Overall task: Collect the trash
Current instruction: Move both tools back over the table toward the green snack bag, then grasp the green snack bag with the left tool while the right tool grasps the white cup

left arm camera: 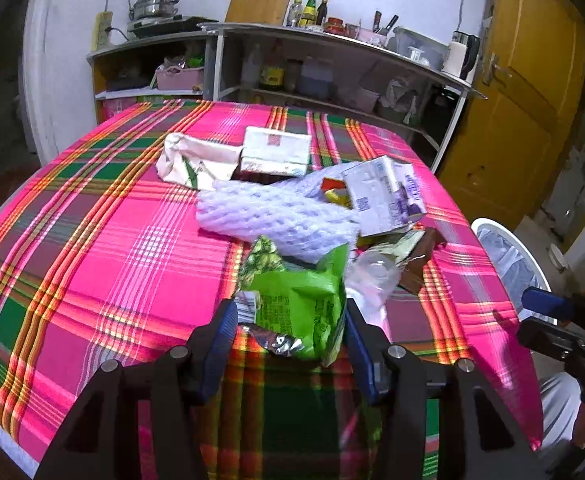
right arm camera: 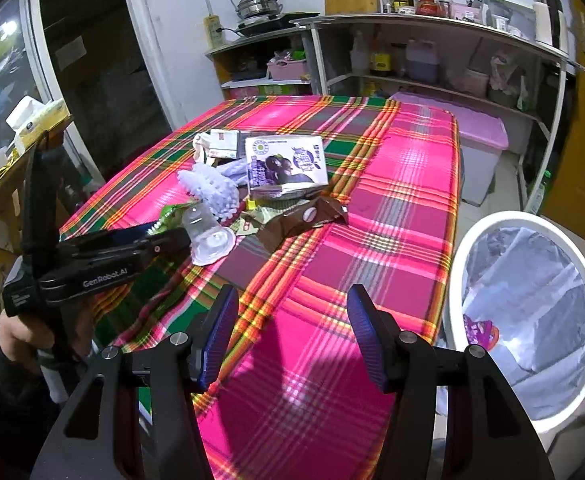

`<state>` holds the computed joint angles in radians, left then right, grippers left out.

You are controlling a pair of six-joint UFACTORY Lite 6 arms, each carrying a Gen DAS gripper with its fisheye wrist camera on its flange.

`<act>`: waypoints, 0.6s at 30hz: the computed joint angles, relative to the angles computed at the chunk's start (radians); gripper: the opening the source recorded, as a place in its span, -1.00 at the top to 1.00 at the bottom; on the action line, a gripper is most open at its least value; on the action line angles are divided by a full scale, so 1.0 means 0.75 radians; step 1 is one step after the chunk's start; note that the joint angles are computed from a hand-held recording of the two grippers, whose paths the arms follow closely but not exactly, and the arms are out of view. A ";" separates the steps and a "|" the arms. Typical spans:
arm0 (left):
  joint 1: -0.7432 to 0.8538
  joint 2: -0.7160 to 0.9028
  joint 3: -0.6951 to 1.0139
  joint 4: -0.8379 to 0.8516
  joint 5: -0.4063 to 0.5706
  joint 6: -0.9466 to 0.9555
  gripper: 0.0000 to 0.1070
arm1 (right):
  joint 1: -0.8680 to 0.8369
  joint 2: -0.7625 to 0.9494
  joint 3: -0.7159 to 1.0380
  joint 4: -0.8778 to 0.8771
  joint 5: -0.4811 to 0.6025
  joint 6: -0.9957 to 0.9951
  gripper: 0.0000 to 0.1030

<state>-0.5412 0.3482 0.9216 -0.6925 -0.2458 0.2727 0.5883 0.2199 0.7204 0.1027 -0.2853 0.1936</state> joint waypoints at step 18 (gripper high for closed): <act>0.077 -0.110 -0.167 0.236 -0.094 -0.211 0.50 | 0.111 0.281 0.384 0.030 0.115 -0.046 -0.11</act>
